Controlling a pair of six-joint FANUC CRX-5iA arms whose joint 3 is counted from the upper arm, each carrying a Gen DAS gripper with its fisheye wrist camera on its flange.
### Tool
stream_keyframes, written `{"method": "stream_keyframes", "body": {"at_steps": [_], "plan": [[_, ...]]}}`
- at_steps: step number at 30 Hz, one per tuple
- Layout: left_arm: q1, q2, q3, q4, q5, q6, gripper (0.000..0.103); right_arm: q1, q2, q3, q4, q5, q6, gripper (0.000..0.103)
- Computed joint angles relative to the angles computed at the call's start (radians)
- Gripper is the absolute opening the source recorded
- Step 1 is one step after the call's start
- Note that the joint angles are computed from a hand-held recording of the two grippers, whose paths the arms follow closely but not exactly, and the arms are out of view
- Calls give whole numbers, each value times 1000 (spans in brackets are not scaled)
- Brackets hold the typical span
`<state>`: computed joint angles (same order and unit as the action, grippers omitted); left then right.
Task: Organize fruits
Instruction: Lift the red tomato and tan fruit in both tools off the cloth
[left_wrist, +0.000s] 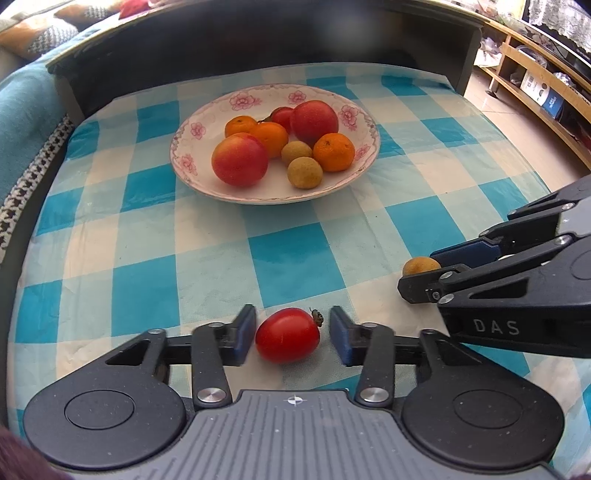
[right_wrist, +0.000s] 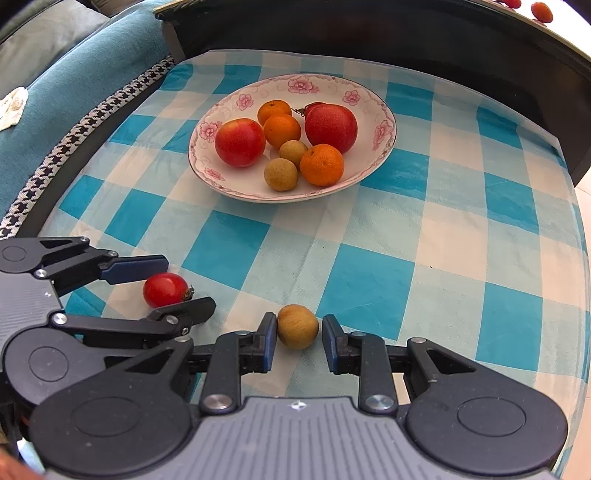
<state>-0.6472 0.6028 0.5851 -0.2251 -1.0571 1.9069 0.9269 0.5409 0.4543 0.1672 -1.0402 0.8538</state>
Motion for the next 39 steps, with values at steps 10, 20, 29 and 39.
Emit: {"method": "stream_keyframes", "body": {"at_steps": [10,20,29,39], "plan": [[-4,0,5,4,-11,-11,44,4,-3,-7,13,-1,7,27],[-3,-9,-4,13,-22,-18,51,4,3,3,6,-11,11,27],[-18,8,37,-14,-70,-22,46,13,-1,-12,41,-8,1,27],[-21,9,49,-22,-81,-6,45,24,-20,-36,65,0,-9,27]]}}
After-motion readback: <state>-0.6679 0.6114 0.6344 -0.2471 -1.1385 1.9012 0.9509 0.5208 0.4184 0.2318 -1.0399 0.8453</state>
